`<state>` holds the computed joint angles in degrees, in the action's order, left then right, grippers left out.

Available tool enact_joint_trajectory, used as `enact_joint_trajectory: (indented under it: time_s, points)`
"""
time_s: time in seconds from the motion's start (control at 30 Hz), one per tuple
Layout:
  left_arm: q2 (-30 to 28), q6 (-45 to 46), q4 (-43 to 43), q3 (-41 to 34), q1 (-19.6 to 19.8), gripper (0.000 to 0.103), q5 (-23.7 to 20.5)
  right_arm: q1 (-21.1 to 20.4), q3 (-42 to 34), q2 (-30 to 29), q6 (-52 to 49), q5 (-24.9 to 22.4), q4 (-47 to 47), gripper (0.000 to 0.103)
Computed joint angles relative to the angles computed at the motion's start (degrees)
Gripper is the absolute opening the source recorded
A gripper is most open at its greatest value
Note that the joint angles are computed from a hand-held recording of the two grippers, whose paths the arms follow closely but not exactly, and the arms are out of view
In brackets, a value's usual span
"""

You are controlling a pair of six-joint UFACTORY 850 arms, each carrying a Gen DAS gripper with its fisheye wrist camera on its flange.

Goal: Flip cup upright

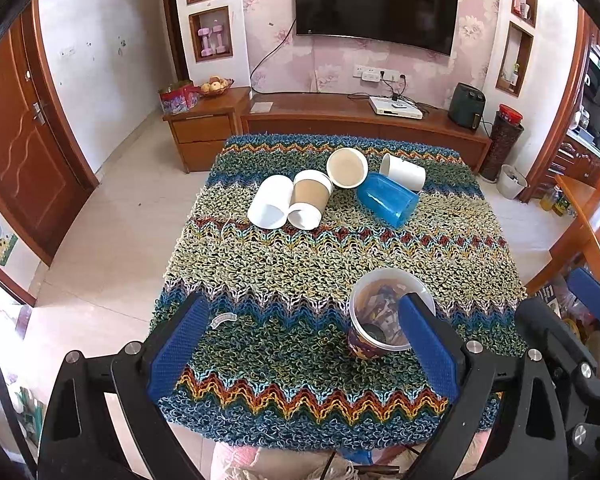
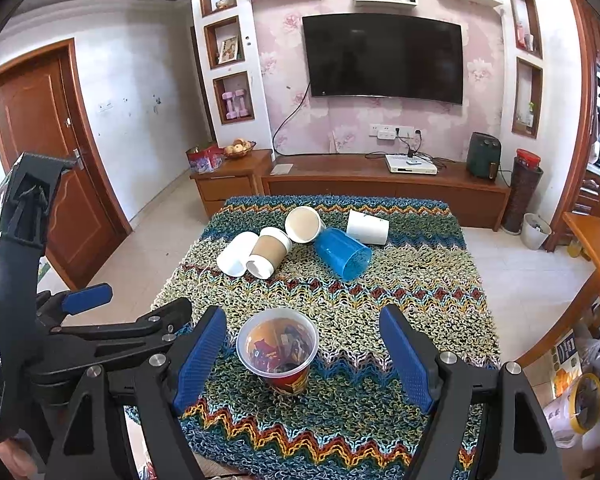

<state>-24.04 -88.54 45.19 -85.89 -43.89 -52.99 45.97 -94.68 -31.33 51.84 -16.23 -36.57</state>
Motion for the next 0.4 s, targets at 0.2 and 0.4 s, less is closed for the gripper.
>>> enact_joint_trajectory:
  time_s: [0.2, 0.4]
  points:
    - [-0.2, -0.2, 0.3, -0.3, 0.1, 0.097, -0.6, -0.2, -0.7, -0.5, -1.7, -0.1, 1.5, 0.079]
    - [-0.2, -0.1, 1.0, -0.2, 0.0, 0.097, -0.7, -0.3, -1.1, -0.9, -1.7, -0.2, 2.0, 0.079]
